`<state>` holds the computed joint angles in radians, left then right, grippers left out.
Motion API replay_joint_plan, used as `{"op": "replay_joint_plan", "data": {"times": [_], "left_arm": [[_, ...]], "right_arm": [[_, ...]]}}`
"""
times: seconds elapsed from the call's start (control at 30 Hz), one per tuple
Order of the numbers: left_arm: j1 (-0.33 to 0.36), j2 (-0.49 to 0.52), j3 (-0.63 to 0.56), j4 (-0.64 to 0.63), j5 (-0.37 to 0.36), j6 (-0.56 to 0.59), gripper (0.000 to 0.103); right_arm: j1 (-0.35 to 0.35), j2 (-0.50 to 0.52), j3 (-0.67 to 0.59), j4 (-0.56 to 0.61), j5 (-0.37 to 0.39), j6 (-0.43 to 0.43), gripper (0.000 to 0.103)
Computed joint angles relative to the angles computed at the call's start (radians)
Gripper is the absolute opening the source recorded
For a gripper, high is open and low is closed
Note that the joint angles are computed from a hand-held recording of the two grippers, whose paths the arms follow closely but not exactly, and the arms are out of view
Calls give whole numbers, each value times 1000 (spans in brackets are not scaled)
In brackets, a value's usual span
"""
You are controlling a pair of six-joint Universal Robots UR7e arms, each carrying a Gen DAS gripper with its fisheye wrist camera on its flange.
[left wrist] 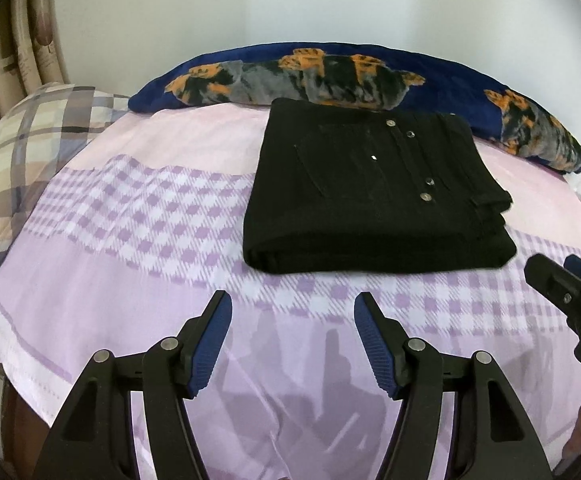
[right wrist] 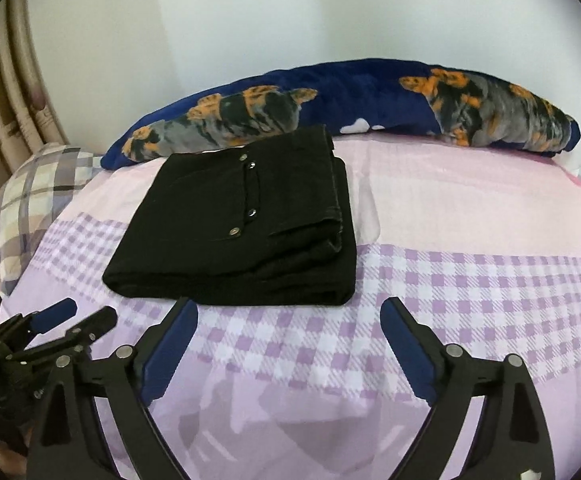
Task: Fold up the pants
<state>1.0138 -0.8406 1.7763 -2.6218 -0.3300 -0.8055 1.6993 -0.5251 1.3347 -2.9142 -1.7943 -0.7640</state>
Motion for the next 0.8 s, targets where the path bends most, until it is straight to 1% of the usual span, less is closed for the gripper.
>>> {"op": "replay_joint_plan", "data": {"times": [0.2, 0.37, 0.53, 0.8], "left_arm": [[-23, -2, 15, 68, 19, -71, 64], [-34, -3, 15, 129, 43, -115, 64], [-41, -9, 16, 177, 62, -161, 64], [-45, -9, 14, 212, 73, -180, 64]], "right_arm": [[0, -21, 44, -30, 6, -2, 94], [4, -21, 58, -60, -13, -17, 94], [3, -24, 61, -58, -5, -15, 94], [2, -24, 60, -54, -6, -9, 95]]}}
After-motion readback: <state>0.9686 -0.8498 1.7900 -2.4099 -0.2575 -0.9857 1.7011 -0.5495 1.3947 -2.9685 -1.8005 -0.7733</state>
